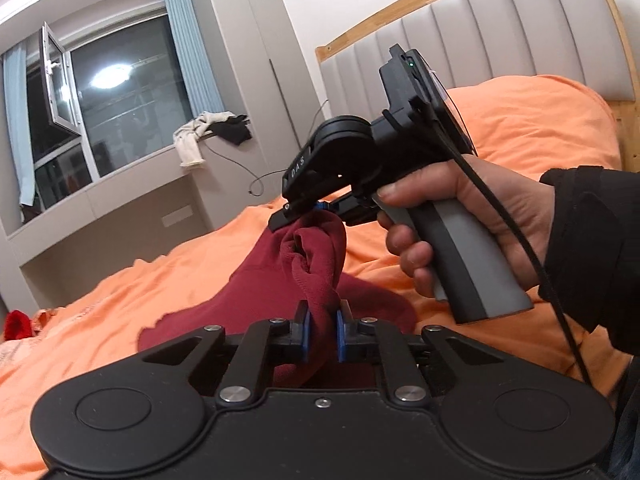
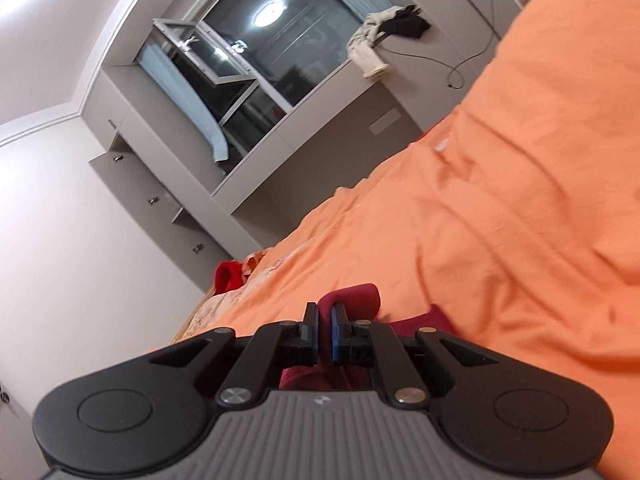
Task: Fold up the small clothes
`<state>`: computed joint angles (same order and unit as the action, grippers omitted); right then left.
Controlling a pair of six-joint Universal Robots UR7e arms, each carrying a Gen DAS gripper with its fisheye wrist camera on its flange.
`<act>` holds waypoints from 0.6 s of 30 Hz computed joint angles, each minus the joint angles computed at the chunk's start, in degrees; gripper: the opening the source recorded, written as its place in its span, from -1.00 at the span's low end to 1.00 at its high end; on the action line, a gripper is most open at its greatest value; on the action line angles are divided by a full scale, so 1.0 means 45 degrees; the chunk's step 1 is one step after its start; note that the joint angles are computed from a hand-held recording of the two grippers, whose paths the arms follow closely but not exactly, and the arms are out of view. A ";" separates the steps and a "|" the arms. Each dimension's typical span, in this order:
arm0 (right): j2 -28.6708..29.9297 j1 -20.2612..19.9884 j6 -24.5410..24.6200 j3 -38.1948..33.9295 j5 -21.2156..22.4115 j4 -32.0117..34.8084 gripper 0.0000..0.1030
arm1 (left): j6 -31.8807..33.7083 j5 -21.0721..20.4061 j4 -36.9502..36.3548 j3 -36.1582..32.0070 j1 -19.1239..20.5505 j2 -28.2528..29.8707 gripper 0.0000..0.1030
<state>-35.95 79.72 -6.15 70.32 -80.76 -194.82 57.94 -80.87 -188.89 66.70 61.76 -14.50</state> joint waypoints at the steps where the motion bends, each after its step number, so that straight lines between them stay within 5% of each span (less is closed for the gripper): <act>1: -0.0052 -0.0023 -0.0009 0.0106 -0.0110 -0.0082 -0.87 | -0.0104 -0.0018 0.0097 -0.0059 -0.0017 0.0068 -0.75; 10: -0.0258 -0.0292 -0.0013 0.0704 -0.1463 0.0056 -0.83 | -0.0589 0.0294 0.1180 -0.0670 -0.0035 0.0702 -0.72; 15: -0.0383 -0.0262 -0.0190 0.0872 -0.2036 0.0331 -0.65 | -0.0929 0.0381 0.1793 -0.1055 0.0038 0.0835 -0.63; 18: -0.0607 -0.0268 -0.0317 0.1139 -0.2069 0.0477 -0.26 | -0.1050 0.0279 0.2103 -0.1191 0.0084 0.0813 -0.61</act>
<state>-38.68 78.51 -7.58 75.44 -90.08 -192.67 53.21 -79.61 -179.42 61.34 62.14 -10.84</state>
